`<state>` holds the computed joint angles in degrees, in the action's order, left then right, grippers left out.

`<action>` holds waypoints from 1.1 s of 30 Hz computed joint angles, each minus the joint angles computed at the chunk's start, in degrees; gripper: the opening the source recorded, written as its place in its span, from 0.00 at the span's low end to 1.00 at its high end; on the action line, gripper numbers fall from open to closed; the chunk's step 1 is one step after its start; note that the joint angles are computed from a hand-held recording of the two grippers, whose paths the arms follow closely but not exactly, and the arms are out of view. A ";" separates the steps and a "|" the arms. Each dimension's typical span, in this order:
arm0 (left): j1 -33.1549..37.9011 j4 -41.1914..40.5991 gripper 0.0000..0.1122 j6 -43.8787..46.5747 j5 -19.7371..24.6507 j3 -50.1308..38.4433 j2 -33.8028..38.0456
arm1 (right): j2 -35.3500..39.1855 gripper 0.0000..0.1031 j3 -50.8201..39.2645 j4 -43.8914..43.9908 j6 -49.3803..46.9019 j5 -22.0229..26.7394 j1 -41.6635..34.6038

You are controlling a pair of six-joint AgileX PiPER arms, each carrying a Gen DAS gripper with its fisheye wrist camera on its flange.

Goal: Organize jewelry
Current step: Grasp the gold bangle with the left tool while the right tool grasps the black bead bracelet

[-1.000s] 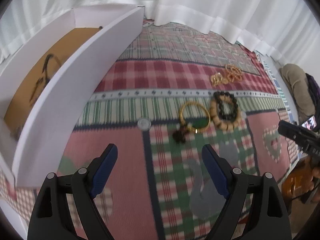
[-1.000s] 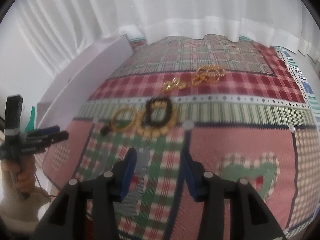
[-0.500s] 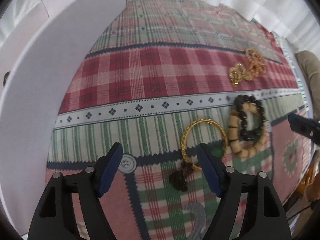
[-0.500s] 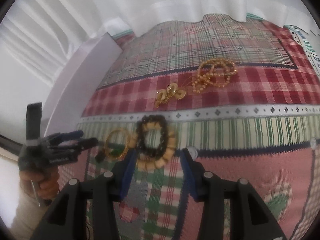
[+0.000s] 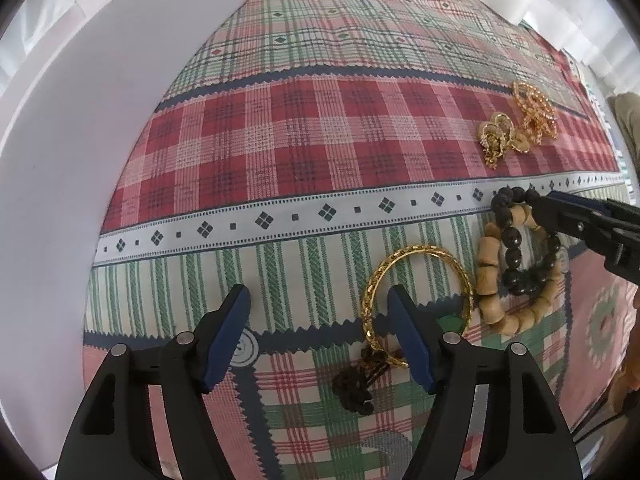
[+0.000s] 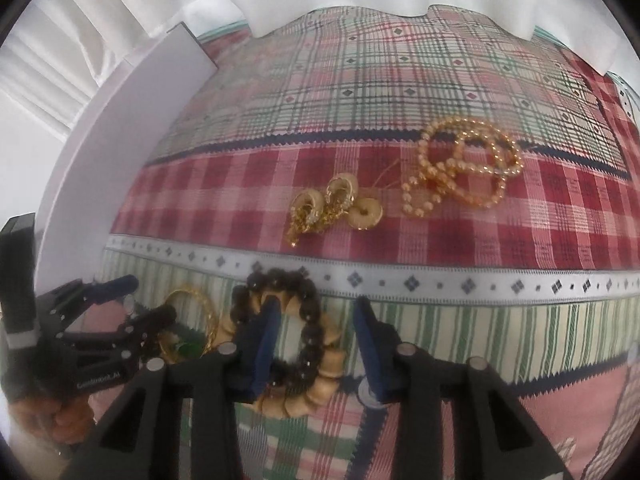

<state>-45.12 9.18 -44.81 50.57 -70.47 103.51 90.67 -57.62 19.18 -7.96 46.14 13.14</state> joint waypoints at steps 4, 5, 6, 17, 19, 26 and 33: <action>-0.25 1.33 0.55 -0.69 -0.06 0.55 -0.06 | 1.46 0.26 -0.78 -0.35 -0.61 -0.34 1.31; -0.58 1.91 0.45 -1.05 0.06 0.61 -0.14 | 1.80 0.23 -0.85 -0.74 -0.84 -0.25 1.79; -0.76 1.86 0.37 -0.70 -0.21 0.83 -0.51 | 1.64 0.20 -0.42 -1.29 -0.74 -0.81 2.12; -0.41 -6.05 0.03 3.27 -2.83 1.61 -8.26 | -12.25 0.11 1.94 1.45 -2.70 2.29 1.98; -1.29 -5.85 0.03 1.83 -2.90 2.31 -11.33 | -15.09 0.11 1.78 1.42 -2.70 4.04 2.04; -2.93 -0.22 0.03 -3.81 2.53 4.79 -22.27 | -19.85 0.11 -0.08 3.89 -4.64 9.05 0.76; -1.91 3.90 0.03 -6.03 10.49 8.18 -34.53 | -20.28 0.11 -4.67 1.07 1.36 10.59 8.41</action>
